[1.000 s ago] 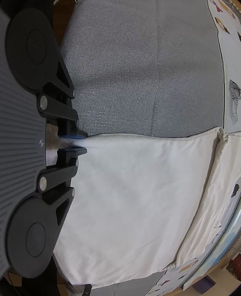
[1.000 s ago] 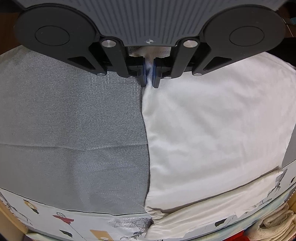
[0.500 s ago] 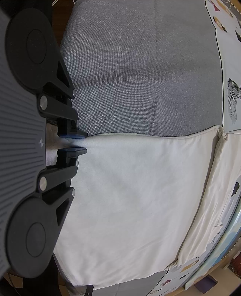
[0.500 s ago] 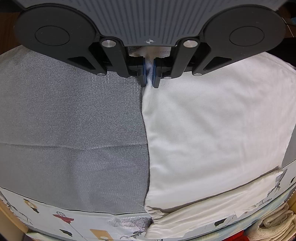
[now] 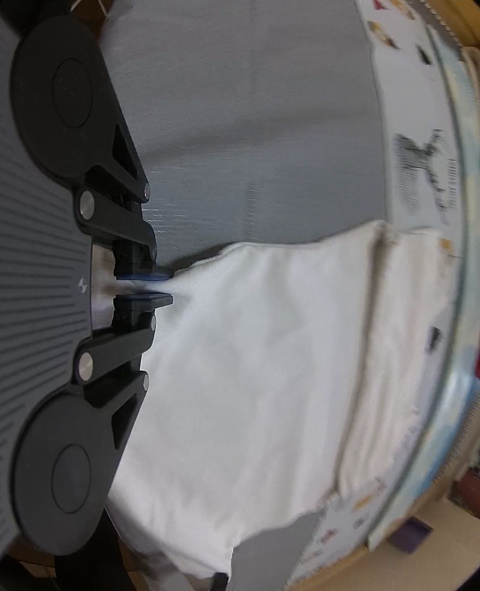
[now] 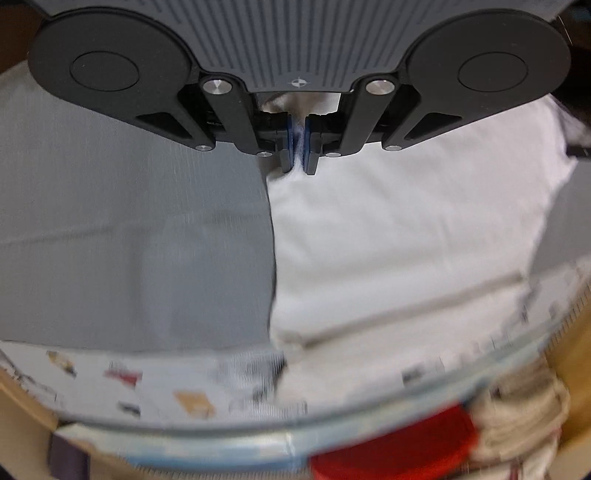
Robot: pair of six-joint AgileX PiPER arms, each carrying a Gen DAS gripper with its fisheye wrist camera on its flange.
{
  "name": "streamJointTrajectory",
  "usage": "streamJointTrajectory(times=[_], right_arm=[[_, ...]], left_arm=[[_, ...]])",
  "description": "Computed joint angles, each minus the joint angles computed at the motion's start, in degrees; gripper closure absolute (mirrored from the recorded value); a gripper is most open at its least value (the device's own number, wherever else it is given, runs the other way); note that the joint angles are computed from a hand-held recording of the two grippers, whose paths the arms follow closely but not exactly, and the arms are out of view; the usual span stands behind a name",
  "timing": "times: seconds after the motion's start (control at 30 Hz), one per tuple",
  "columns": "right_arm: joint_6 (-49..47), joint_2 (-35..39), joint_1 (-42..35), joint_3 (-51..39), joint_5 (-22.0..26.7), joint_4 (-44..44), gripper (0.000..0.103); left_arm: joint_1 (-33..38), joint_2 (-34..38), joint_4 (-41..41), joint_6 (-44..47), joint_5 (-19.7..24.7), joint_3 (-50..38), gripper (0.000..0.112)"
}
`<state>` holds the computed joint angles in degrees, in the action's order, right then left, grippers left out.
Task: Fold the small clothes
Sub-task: 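Lift the hem with both grippers and fold it toward the collar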
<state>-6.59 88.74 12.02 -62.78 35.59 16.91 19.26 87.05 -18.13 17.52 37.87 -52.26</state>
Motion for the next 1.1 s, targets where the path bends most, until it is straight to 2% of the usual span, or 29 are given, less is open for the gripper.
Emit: streamJointTrajectory(times=[0.13, 0.3, 0.43, 0.53, 0.63, 0.7, 0.83, 0.97, 1.1], right_arm=[[-8.4, -4.3, -3.9, 0.4, -2.1, 11.2, 0.098], [-15.4, -9.5, -8.0, 0.7, -0.6, 18.7, 0.099], [-21.0, -14.3, -12.6, 2.5, 3.7, 25.0, 0.099], [-26.6, -18.4, -18.3, 3.9, 9.8, 32.2, 0.099], [-29.8, -21.7, -21.6, 4.5, 14.1, 34.9, 0.099], [-29.9, -21.1, -22.3, 3.0, 15.6, 34.6, 0.099], [-27.2, -16.5, -18.6, -1.5, 12.8, 30.7, 0.099], [-20.3, -6.7, -12.4, -11.5, 9.9, 21.3, 0.099], [-12.6, 6.2, -7.8, -25.2, 10.8, 10.9, 0.099]], left_arm=[[3.5, -4.8, -5.6, 5.5, 3.3, -0.2, 0.106], [8.6, -12.0, -10.8, 12.3, 9.1, -0.1, 0.106], [14.1, -16.9, -14.9, 17.3, 15.8, -0.8, 0.106], [18.9, -19.3, -18.3, 20.3, 21.0, -1.9, 0.106], [22.0, -19.5, -20.3, 21.9, 24.3, -3.3, 0.106], [21.6, -17.1, -20.6, 22.4, 24.1, -5.0, 0.106], [16.4, -8.2, -16.9, 18.9, 19.4, -11.1, 0.106], [11.8, 4.0, -12.9, 15.4, 17.6, -21.7, 0.106], [9.5, 15.9, -10.6, 12.4, 17.1, -32.1, 0.106]])
